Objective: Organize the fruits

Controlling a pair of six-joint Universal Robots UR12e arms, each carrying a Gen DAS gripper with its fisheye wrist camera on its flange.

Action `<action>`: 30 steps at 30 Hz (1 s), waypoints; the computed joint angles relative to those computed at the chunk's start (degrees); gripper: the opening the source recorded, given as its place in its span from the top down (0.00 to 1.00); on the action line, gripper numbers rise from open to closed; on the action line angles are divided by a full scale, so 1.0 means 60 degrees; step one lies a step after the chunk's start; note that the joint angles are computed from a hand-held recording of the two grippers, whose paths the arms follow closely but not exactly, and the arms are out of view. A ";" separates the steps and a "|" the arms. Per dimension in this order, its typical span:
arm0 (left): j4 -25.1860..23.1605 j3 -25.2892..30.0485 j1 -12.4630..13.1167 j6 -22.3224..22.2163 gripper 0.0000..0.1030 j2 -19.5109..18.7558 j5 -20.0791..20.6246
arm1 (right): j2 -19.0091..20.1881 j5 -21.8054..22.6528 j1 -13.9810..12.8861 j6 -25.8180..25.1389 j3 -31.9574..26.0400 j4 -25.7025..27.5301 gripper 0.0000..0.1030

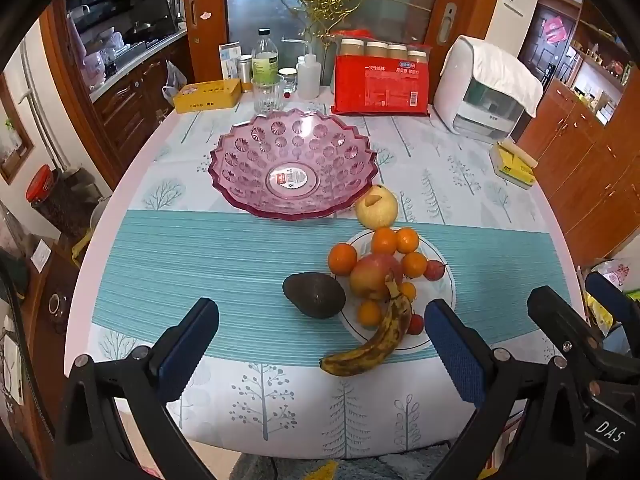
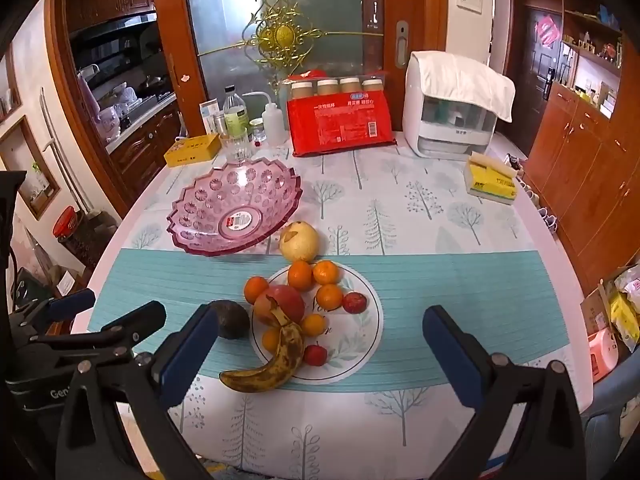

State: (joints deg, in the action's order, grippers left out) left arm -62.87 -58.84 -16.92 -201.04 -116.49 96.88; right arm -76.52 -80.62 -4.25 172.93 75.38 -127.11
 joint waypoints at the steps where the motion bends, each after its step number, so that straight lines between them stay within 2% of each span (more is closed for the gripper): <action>1: 0.0004 0.0006 -0.0003 0.0000 0.01 0.0003 -0.0004 | -0.0007 -0.0012 -0.0001 -0.0003 0.0002 -0.0015 0.01; 4: -0.0001 0.0031 -0.0020 0.0013 0.01 0.0003 0.0037 | -0.0030 -0.0038 -0.0001 -0.0011 0.0021 -0.0047 0.01; 5: 0.0376 -0.0133 -0.0009 -0.0034 0.01 0.0067 -0.0042 | -0.0030 -0.0033 -0.0005 -0.0012 0.0013 -0.0022 0.01; 8: 0.0627 -0.0291 0.0032 -0.0011 0.01 0.0097 -0.0098 | -0.0037 -0.0014 -0.0016 -0.0008 0.0004 0.0047 0.01; 11: -0.0265 -0.0024 -0.0024 0.0042 0.01 0.0068 0.0115 | -0.0074 0.0019 -0.0033 0.0005 0.0049 0.0067 0.01; 17: -0.0608 0.0059 -0.0083 0.0079 0.01 0.0051 0.0402 | -0.0081 0.0087 -0.0035 -0.0002 0.0063 0.0148 0.01; 20: -0.0310 -0.0064 -0.0054 0.0034 0.01 0.0097 0.0251 | -0.0084 0.0120 -0.0026 0.0020 0.0071 0.0144 0.01; 23: -0.0634 0.0070 -0.0103 0.0131 0.01 0.0046 0.0539 | -0.0080 0.0103 -0.0017 0.0019 0.0067 0.0149 0.01; 26: -0.0669 0.0085 -0.0091 0.0111 0.01 0.0048 0.0510 | -0.0083 0.0160 -0.0021 0.0001 0.0085 0.0120 0.01; 28: -0.0198 -0.0141 -0.0001 -0.0080 0.01 0.0128 -0.0055 | -0.0065 0.0325 -0.0039 -0.0008 0.0065 0.0128 0.01; 30: -0.0298 -0.0055 -0.0002 -0.0044 0.01 0.0092 -0.0006 | -0.0053 0.0431 -0.0054 0.0033 0.0048 0.0138 0.01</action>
State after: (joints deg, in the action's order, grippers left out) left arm -64.65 -59.17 -16.94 -201.31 -115.94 96.84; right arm -76.84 -78.03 -4.58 173.13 75.66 -126.28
